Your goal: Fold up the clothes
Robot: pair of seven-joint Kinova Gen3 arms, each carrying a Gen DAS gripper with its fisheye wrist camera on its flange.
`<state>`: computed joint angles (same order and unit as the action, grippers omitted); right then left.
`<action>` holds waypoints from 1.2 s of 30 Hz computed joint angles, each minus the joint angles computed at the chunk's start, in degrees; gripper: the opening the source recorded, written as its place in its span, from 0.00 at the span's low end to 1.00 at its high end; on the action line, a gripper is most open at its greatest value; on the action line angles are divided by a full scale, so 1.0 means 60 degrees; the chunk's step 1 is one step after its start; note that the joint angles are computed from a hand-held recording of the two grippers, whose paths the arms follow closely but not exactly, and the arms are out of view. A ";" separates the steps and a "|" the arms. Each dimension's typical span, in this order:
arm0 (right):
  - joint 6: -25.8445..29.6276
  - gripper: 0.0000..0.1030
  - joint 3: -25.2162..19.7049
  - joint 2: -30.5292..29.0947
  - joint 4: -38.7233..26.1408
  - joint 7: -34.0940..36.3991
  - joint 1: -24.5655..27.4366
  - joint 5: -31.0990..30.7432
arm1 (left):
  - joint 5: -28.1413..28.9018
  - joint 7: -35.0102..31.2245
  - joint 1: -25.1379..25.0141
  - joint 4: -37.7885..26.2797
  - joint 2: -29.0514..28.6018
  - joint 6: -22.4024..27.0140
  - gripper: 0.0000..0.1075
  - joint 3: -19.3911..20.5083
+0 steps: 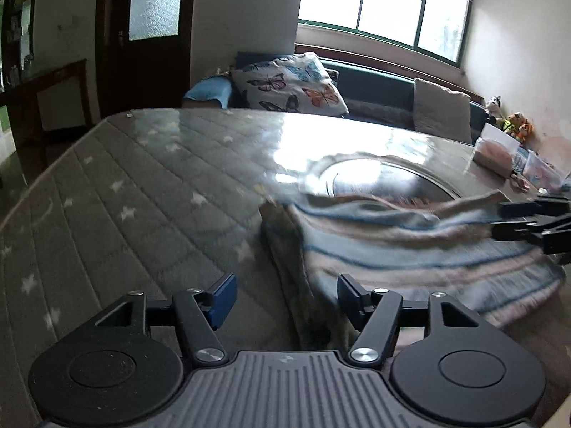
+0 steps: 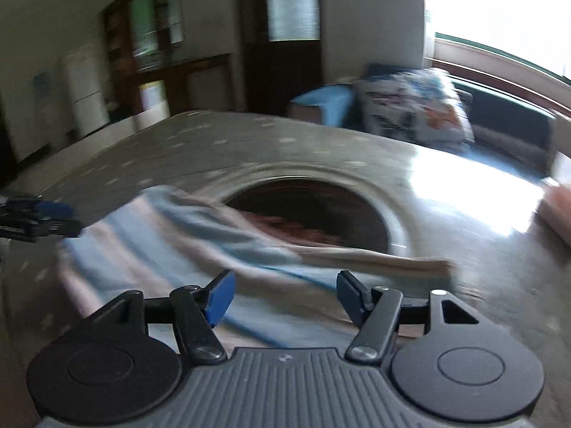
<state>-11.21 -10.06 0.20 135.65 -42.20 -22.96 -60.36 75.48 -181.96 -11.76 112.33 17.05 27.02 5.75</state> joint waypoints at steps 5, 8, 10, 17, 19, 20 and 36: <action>-0.0139 0.70 -0.0063 0.0878 -0.0832 0.0593 -0.1104 -0.0418 | -0.0165 0.0248 -0.0035 0.0195 0.0041 -0.0113 0.61 -0.0088; -0.0226 0.71 0.0094 0.1380 -0.1272 0.0627 -0.1734 -0.0344 | -0.0121 0.0316 -0.0189 0.0209 0.0119 0.0031 0.61 -0.0047; -0.0565 0.71 0.0439 0.1742 -0.1520 0.1221 -0.2520 -0.0842 | 0.0077 0.0246 -0.0268 0.0229 0.0099 0.0137 0.62 -0.0031; -0.0866 0.71 0.1302 0.2713 -0.2174 0.2004 -0.4078 -0.1637 | 0.0144 0.0518 -0.0149 0.0192 0.0205 0.0054 0.61 -0.0270; -0.1122 0.71 0.1289 0.2926 -0.2221 0.1922 -0.4321 -0.1527 | 0.0087 0.0594 -0.0174 0.0211 0.0220 -0.0091 0.60 -0.0232; -0.1146 0.71 0.1317 0.2960 -0.2235 0.1905 -0.4416 -0.1513 | 0.0036 0.0669 -0.0190 0.0216 0.0206 -0.0142 0.59 -0.0221; -0.1169 0.71 0.0961 0.1692 -0.1248 0.2351 -0.4181 -0.2465 | 0.1889 -0.0333 0.0651 0.0012 0.0076 0.0643 0.59 -0.0485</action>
